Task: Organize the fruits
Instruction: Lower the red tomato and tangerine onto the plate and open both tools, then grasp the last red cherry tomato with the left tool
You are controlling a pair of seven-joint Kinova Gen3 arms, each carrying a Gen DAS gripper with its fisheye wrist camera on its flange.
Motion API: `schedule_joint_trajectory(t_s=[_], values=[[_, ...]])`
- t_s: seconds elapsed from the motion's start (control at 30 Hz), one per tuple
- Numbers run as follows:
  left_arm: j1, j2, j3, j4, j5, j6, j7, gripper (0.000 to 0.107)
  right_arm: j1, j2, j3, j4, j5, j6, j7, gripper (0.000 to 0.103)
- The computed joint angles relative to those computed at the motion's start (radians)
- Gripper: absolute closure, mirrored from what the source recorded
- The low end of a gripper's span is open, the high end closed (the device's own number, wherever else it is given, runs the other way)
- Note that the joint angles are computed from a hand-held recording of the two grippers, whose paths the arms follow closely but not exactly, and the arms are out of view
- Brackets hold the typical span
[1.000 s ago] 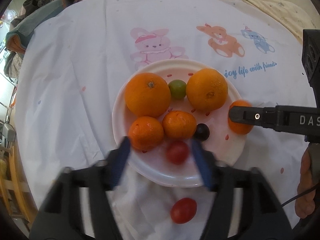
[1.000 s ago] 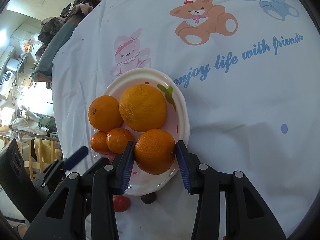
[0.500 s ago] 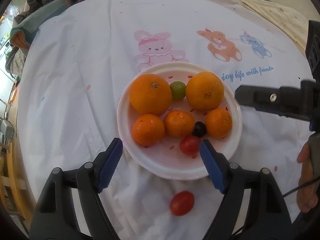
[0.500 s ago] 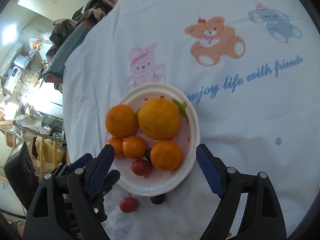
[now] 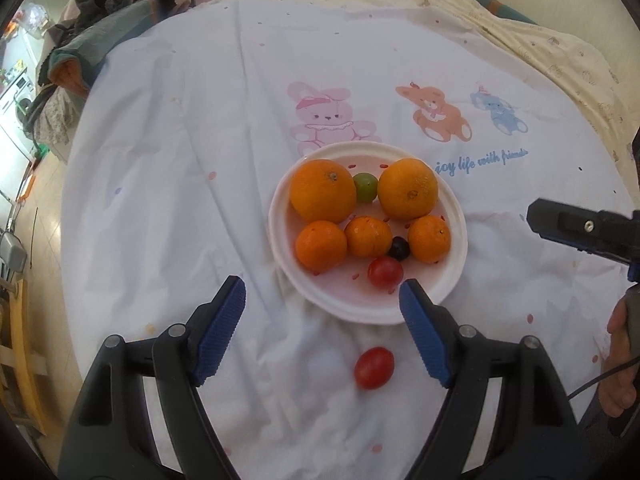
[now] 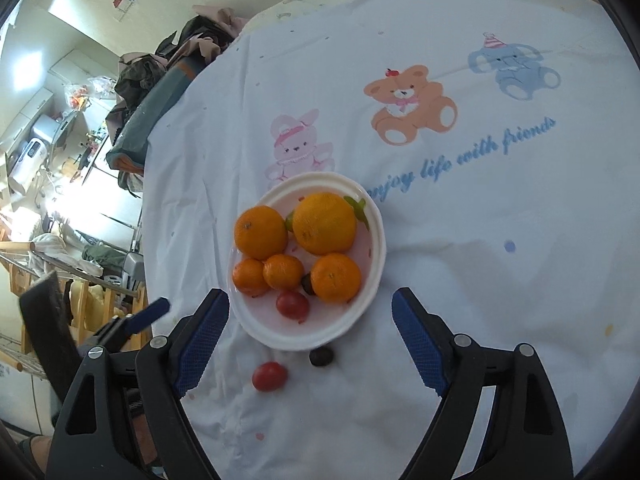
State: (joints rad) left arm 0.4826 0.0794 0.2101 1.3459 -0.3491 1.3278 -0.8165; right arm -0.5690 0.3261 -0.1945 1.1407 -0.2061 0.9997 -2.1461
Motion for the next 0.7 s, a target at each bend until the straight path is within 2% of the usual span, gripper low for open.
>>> schedule_joint_trajectory(t_s=[0.33,0.5,0.7], values=[[-0.044,-0.090,0.017,0.075,0.051,0.013,0.050,0.031,-0.016,-0.108,-0.004,0.134,0.020,-0.041,-0.093,0.017],[-0.078,-0.119,0.018,0.120,0.104,0.006,0.073,0.031,-0.007,-0.166,-0.014,0.232,-0.003,-0.098,-0.160,0.017],[-0.096,-0.118,0.034,0.152,0.101,0.015,0.110,0.031,-0.019,-0.190,-0.023,0.249,0.049,-0.103,-0.211,0.017]])
